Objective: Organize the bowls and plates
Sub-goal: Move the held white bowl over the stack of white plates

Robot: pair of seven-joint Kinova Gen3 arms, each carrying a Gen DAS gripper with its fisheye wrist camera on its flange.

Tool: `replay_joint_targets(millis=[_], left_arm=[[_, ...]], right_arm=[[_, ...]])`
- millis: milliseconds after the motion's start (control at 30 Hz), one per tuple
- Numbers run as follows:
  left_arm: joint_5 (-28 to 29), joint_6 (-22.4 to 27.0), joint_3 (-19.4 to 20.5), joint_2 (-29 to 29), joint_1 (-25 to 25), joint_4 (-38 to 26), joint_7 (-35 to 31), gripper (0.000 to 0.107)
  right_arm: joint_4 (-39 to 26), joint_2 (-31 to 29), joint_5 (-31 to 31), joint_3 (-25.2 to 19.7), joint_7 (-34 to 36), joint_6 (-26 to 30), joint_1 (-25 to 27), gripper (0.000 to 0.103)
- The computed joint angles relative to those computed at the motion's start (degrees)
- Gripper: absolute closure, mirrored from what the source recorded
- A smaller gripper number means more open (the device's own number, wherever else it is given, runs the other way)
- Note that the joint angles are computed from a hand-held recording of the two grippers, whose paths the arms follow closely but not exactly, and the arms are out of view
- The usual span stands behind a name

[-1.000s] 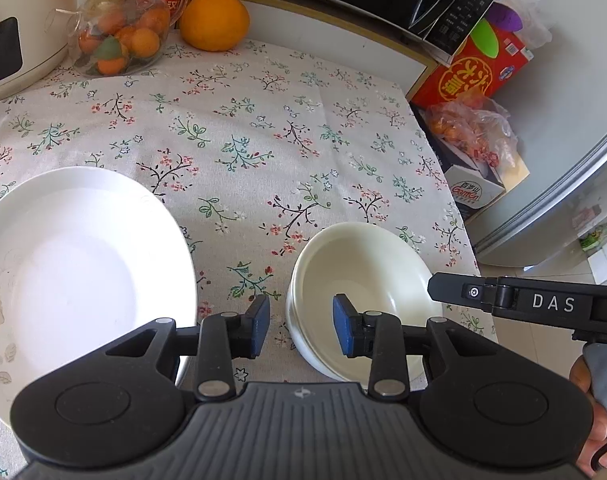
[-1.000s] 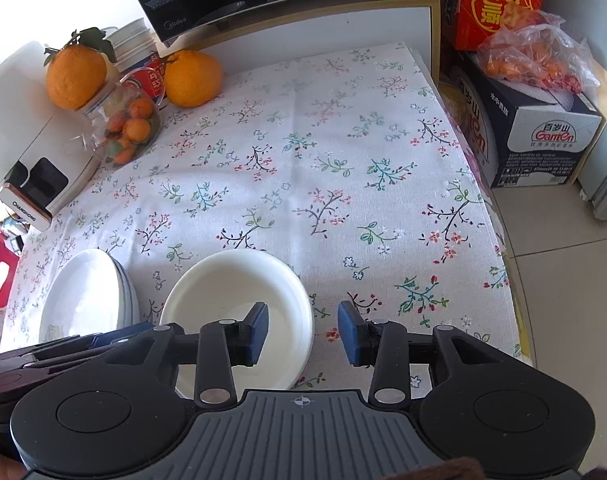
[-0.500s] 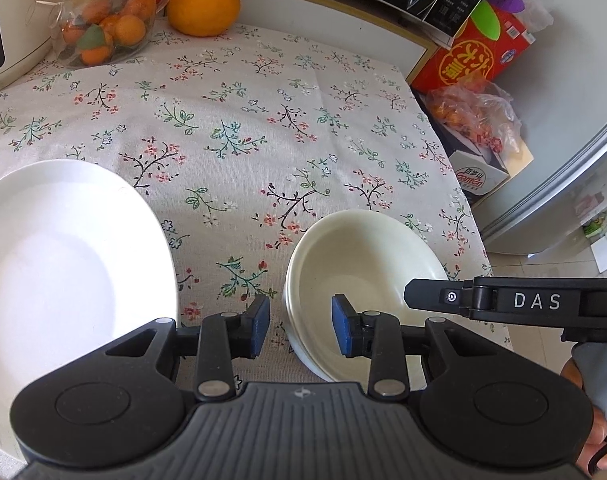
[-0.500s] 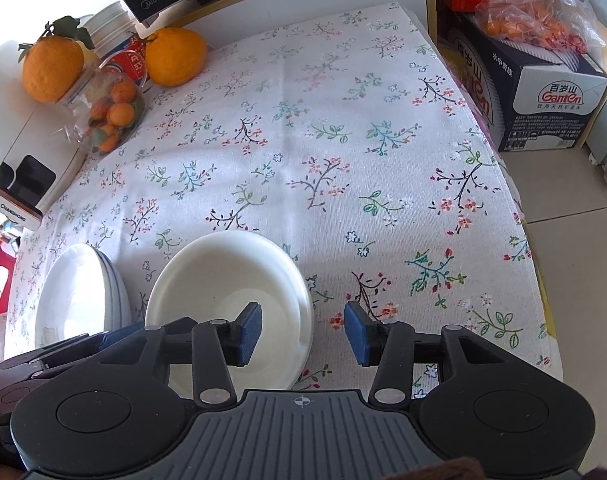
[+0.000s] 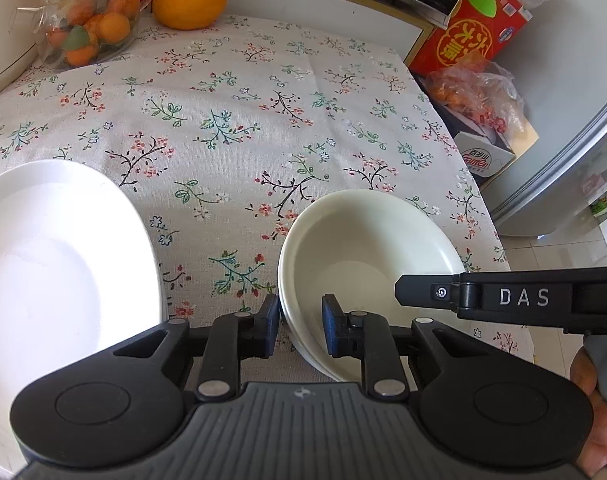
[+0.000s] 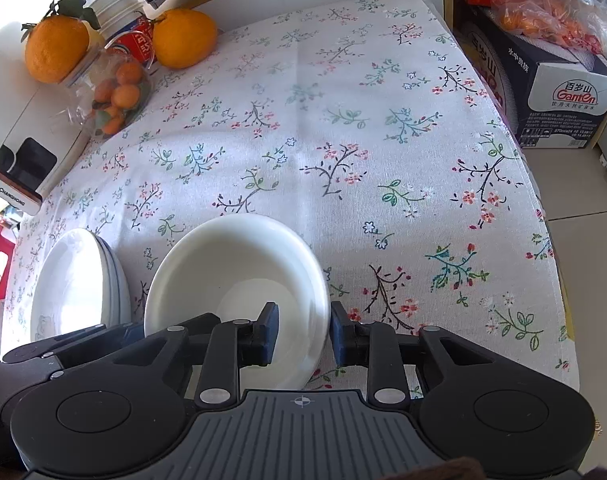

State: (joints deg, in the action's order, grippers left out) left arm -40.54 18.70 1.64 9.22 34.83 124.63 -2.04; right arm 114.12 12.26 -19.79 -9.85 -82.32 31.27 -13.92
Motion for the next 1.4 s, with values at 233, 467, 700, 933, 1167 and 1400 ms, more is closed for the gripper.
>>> replay_joint_targets(millis=[233, 467, 700, 933, 1167, 1400], left_arm=[[-3.41, 1.32, -0.02, -0.76, 1.54, 0.11, 3.37, 0.088], [-11.6, 4.36, 2.32, -1.97, 1.88, 0.52, 12.27, 0.088], [-16.36, 6.43, 5.14, -2.62, 0.71, 0.89, 17.27, 0.088], [-19.38, 7.65, 6.89, -2.76, -0.16, 1.1, 20.22, 0.088], [-21.62, 8.1, 7.72, -3.88, -0.57, 1.94, 23.11, 0.088], [-23.39, 7.82, 9.19, -6.66, -3.27, 3.96, 25.74, 0.088]], right_arm=[[0.72, -1.74, 4.08, 0.77, -4.02, -2.13, -2.67, 0.078], [1.47, -3.71, 7.44, 0.89, -7.63, -4.12, -4.67, 0.077], [1.94, -4.86, 9.78, 0.66, -10.47, -5.62, -5.74, 0.077], [2.36, -5.65, 11.72, 0.77, -13.41, -6.74, -6.78, 0.077], [3.14, -7.13, 13.71, 0.56, -16.51, -9.62, -7.76, 0.077], [2.79, -7.55, 19.86, 0.52, -23.09, -11.39, -11.22, 0.077]])
